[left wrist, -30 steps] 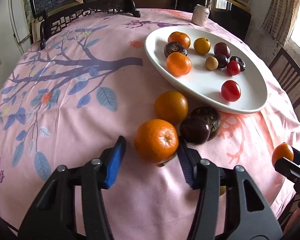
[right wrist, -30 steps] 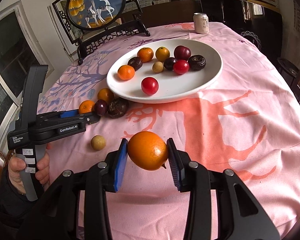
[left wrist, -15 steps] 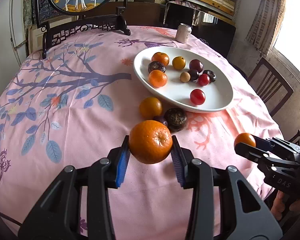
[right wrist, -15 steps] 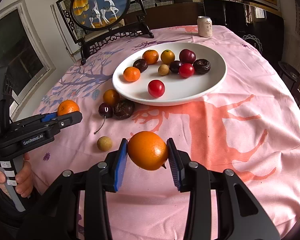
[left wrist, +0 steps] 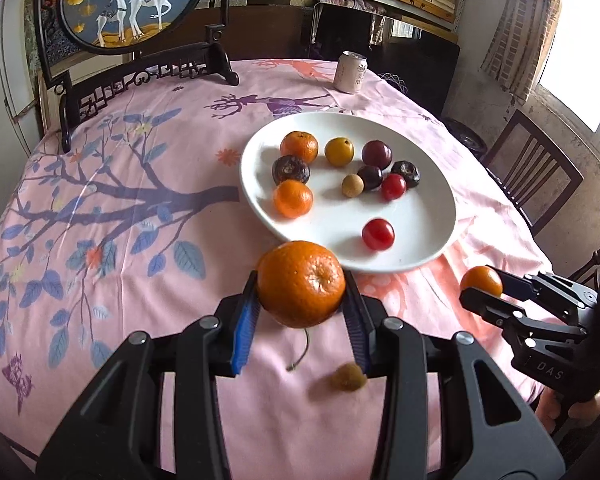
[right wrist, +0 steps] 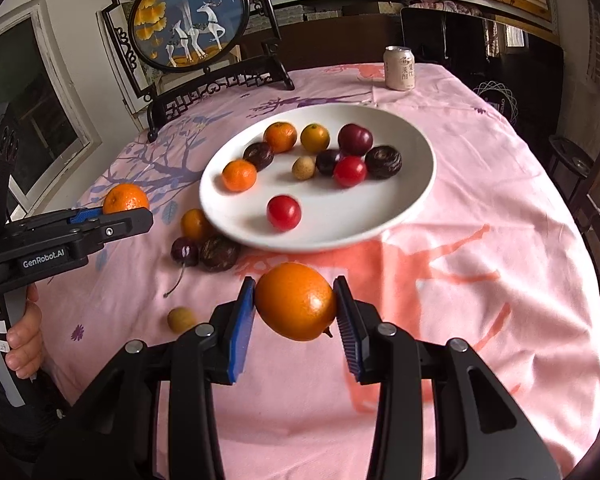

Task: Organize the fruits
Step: 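Place the orange on the plate with the right tool while the left places the mandarin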

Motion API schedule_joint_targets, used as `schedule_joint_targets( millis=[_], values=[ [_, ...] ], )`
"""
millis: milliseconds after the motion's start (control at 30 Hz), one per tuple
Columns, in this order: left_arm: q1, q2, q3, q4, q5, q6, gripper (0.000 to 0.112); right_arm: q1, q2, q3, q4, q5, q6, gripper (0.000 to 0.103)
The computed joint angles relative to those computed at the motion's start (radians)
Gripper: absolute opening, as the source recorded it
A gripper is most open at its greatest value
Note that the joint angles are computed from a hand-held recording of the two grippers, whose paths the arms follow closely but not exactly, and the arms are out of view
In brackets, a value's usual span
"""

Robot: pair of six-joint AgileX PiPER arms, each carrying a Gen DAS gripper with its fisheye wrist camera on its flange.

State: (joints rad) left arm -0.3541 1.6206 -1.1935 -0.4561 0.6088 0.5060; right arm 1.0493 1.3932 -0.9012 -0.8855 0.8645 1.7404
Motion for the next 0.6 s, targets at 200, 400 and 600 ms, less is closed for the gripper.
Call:
schedule_joint_targets(
  millis=[200, 400, 600],
  values=[
    [-0.125, 0.331, -0.493, 0.278, 0.152, -0.309, 0.040, -0.265, 0.064, -0.089, 0.007, -0.038, -0.259, 0.040],
    [-0.173, 0.569, -0.834, 0.369, 0.312, -0.417, 0.040, -0.422, 0.127, -0.102, 0.089, -0.158, -0.390, 0.040],
    [-0.183, 0.641, -0.935, 0.375, 0.364, -0.429, 0.041, -0.437, 0.149, -0.104, 0.074, -0.171, -0.390, 0.040]
  ],
)
